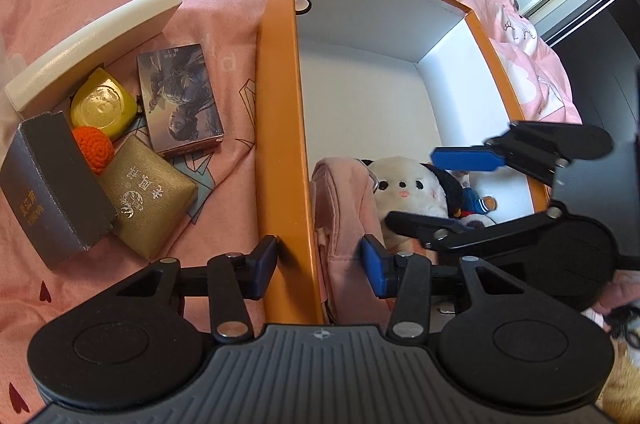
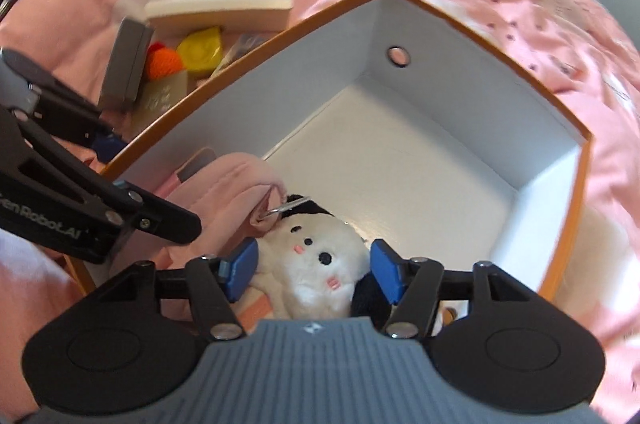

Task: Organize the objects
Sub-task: 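Open both tools to release the pink items beside the plushes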

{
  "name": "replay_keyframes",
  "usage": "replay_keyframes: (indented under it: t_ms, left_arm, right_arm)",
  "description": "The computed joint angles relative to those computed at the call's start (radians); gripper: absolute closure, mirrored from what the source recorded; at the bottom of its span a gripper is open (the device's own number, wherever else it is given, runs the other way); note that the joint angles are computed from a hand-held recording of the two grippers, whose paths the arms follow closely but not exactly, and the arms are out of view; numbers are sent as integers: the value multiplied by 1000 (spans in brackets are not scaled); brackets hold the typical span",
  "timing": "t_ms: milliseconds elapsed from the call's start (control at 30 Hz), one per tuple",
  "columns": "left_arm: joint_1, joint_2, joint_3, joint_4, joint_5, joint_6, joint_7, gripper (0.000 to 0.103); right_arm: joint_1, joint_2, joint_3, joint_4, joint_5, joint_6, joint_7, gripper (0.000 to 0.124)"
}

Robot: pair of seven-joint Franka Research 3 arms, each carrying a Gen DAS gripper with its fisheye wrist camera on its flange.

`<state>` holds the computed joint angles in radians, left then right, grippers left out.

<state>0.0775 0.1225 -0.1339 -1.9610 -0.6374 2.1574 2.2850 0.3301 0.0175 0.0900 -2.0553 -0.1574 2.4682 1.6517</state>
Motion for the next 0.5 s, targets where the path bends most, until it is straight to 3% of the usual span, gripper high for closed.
replay_keyframes:
  t_ms: [167,333,500]
  left_arm:
    - [2,11,0,14,7,-17,-13,51]
    - [9,23,-1,29,8,-37,-18,51]
    - [15,34,-4,43,11,-50,-20,51]
  right_arm:
    - [-11,70,-9,83,130,-95,-154,48]
    - [-18,60,-19,110,162,-191,-204,61]
    - [-26,16,-12,74,211,-198,-368,63]
